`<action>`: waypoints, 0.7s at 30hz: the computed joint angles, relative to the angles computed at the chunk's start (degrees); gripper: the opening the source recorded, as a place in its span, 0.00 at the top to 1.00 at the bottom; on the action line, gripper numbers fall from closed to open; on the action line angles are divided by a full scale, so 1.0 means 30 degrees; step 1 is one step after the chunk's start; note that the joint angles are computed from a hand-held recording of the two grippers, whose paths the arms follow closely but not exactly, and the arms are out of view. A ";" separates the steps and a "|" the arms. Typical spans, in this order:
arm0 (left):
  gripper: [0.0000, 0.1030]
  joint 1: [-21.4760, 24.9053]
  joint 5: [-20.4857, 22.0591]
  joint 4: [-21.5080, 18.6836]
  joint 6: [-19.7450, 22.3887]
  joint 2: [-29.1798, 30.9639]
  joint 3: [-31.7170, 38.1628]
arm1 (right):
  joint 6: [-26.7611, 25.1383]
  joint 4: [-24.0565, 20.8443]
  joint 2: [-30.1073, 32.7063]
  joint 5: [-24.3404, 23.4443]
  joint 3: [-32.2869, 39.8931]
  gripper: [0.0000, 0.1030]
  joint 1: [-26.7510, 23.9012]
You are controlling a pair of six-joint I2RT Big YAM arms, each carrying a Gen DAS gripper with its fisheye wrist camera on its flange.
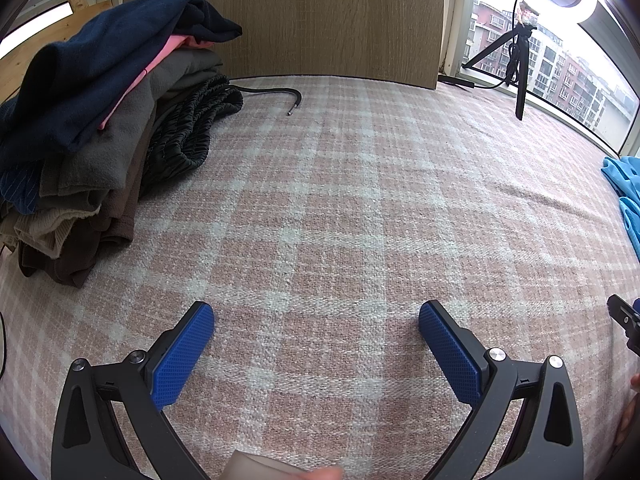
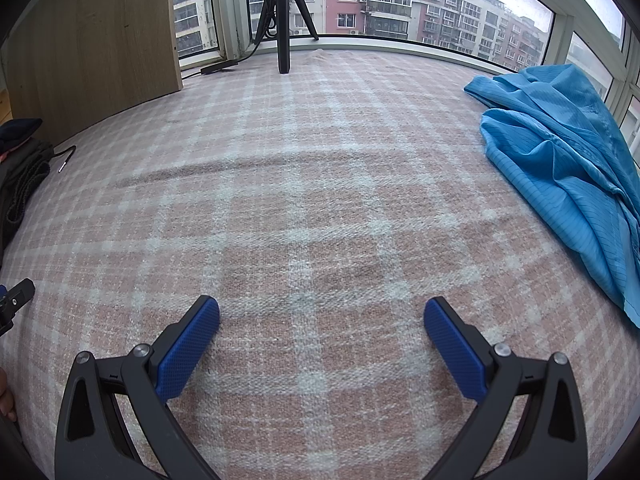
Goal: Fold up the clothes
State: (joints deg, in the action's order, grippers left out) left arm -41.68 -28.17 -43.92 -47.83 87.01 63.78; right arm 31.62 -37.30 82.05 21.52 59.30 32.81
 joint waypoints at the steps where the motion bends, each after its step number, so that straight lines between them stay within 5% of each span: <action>1: 0.00 0.0001 -0.0014 -0.0016 0.0007 0.0005 0.0009 | 0.0000 0.0000 0.0000 0.0000 0.0000 0.00 0.0000; 21: 0.00 -0.0030 -0.0055 -0.0107 -0.0107 0.0047 0.0097 | -0.0052 0.0015 0.0044 -0.0021 0.0028 0.00 -0.0010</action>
State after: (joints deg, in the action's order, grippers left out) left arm -41.77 -28.33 -44.24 -48.15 87.15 64.07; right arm 31.47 -37.25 82.18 21.45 59.39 32.78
